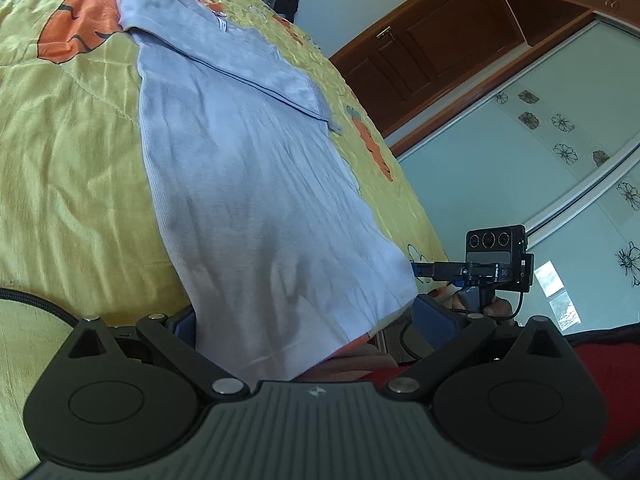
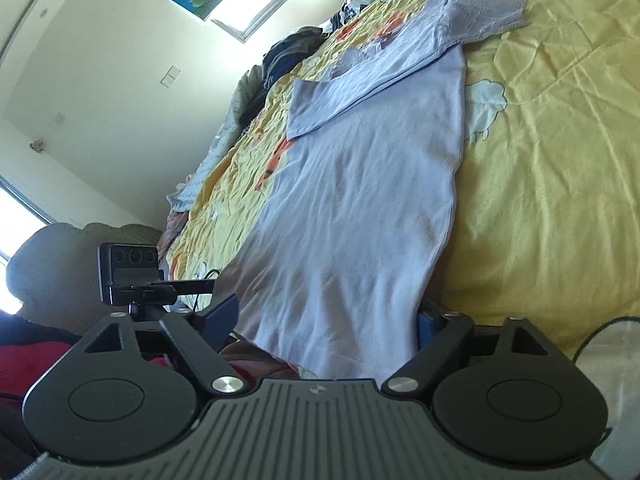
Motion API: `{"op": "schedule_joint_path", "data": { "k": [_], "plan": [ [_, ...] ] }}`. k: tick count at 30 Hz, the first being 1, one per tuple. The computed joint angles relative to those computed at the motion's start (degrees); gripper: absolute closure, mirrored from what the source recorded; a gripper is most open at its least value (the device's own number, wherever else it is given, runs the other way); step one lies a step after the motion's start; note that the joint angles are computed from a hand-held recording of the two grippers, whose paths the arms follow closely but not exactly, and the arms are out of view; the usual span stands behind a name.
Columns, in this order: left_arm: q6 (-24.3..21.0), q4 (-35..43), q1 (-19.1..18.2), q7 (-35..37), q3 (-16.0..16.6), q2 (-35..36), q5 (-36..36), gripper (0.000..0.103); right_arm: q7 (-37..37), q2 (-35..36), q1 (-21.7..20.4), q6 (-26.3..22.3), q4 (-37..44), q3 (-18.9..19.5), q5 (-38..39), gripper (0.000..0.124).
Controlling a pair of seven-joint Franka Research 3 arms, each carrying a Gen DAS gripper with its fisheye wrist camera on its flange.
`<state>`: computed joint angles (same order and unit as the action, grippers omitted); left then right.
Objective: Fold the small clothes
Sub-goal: 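Lower both grippers to the shirt hem and close on it, then lift the hem with both grippers and carry it toward the collar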
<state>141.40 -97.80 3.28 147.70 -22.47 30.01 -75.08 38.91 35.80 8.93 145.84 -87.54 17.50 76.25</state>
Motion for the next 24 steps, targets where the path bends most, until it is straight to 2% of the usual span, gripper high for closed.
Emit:
{"op": "schedule_joint_path", "data": {
  "k": [2,7,9,11,14,15,16,18,21,24],
  "plan": [
    [-0.92,-0.17,0.36,0.04,0.0,-0.07,0.1,0.0,0.94,-0.25,-0.24,-0.44,-0.61,-0.1,0.03,0.056],
    [-1.0,-1.0,0.7,1.56,-0.02,-0.47,-1.67,0.001,2.36,-0.73,-0.32,0.58,-2.49,-0.51,0.75,0.099],
    [0.06,-0.77,0.15,1.54,0.19,-0.32,-2.05,0.004,2.51,0.05,-0.03,1.09,-2.04,-0.42,1.03,0.111],
    [1.42,-0.78,-0.31,1.41,0.37,-0.4,-2.17,0.01,1.61,0.78,-0.19,1.39,-1.71,0.22,2.33,0.116],
    [4.18,-1.07,-1.16,0.13,0.85,-0.57,-1.44,0.041,0.81,1.22,0.0,2.1,-1.5,0.46,3.04,0.12],
    [5.39,-1.13,-1.58,-0.8,1.08,-0.55,-0.66,0.059,0.75,1.24,0.03,2.17,-1.5,0.44,2.99,0.12],
    [6.44,-1.13,-1.85,-1.66,1.17,-0.45,0.07,0.071,0.6,1.14,0.0,2.23,-1.65,0.45,3.01,0.12],
    [7.22,-1.21,-1.49,-2.13,0.71,-0.24,0.51,0.075,0.32,1.11,0.01,2.46,-1.73,0.5,3.21,0.12],
    [8.72,-1.32,-1.84,-3.18,0.49,-0.23,2.97,0.089,0.13,0.98,0.25,3.14,-1.83,0.54,3.43,0.12],
    [9.01,-1.14,-1.29,-3.79,-0.43,0.22,4.02,0.094,0.37,0.7,0.48,3.83,-2.18,0.58,3.66,0.119]
  ]
}}
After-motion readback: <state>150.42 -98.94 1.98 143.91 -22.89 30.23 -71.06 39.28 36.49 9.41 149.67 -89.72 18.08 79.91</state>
